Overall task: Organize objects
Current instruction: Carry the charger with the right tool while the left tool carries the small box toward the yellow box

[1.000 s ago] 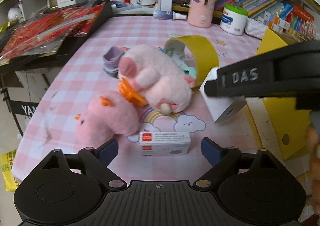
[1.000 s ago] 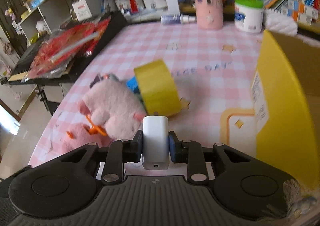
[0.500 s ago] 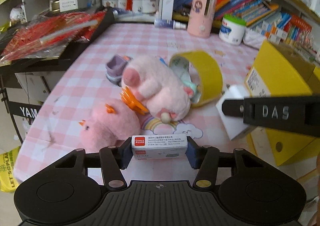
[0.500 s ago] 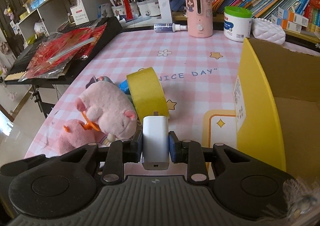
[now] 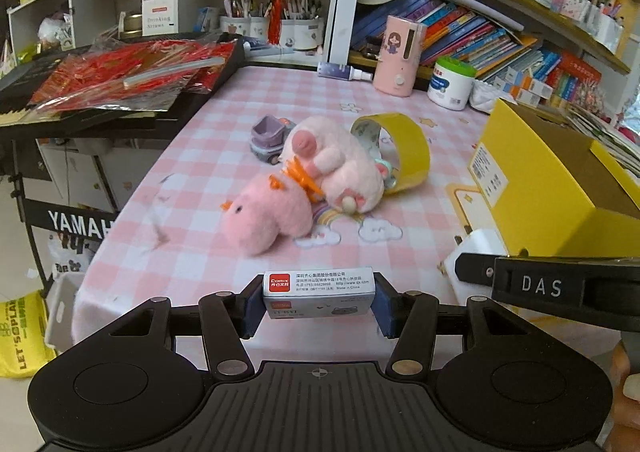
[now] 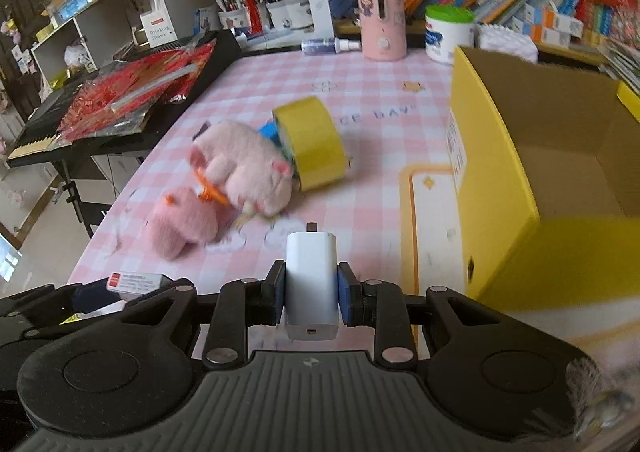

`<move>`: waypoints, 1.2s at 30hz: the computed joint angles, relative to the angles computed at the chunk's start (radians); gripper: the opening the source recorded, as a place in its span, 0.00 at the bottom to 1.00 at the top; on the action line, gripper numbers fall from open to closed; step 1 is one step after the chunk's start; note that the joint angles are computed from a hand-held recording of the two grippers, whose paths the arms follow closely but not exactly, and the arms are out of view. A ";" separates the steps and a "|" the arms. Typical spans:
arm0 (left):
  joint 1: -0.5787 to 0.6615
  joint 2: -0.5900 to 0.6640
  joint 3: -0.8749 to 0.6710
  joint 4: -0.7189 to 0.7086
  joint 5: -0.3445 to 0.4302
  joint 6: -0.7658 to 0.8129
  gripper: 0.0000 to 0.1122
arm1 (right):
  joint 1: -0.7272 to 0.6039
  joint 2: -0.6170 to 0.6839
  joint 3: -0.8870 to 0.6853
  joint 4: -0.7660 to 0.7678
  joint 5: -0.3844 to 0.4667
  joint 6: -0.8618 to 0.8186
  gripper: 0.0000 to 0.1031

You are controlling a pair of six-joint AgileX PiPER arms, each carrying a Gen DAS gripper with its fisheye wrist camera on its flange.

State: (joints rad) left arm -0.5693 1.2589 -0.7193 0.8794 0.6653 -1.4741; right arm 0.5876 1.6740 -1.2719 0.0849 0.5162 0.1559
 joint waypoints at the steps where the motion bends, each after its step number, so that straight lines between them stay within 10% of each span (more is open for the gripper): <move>1: -0.021 -0.024 0.015 0.001 0.019 -0.010 0.47 | 0.010 -0.021 0.024 -0.017 0.000 0.029 0.24; 16: -0.398 -0.205 0.097 0.037 0.261 -0.129 0.47 | 0.148 -0.355 0.360 -0.355 0.003 0.516 0.24; 36: -0.618 -0.123 0.048 0.073 0.218 -0.135 0.47 | 0.181 -0.658 0.589 -0.556 0.177 0.887 0.24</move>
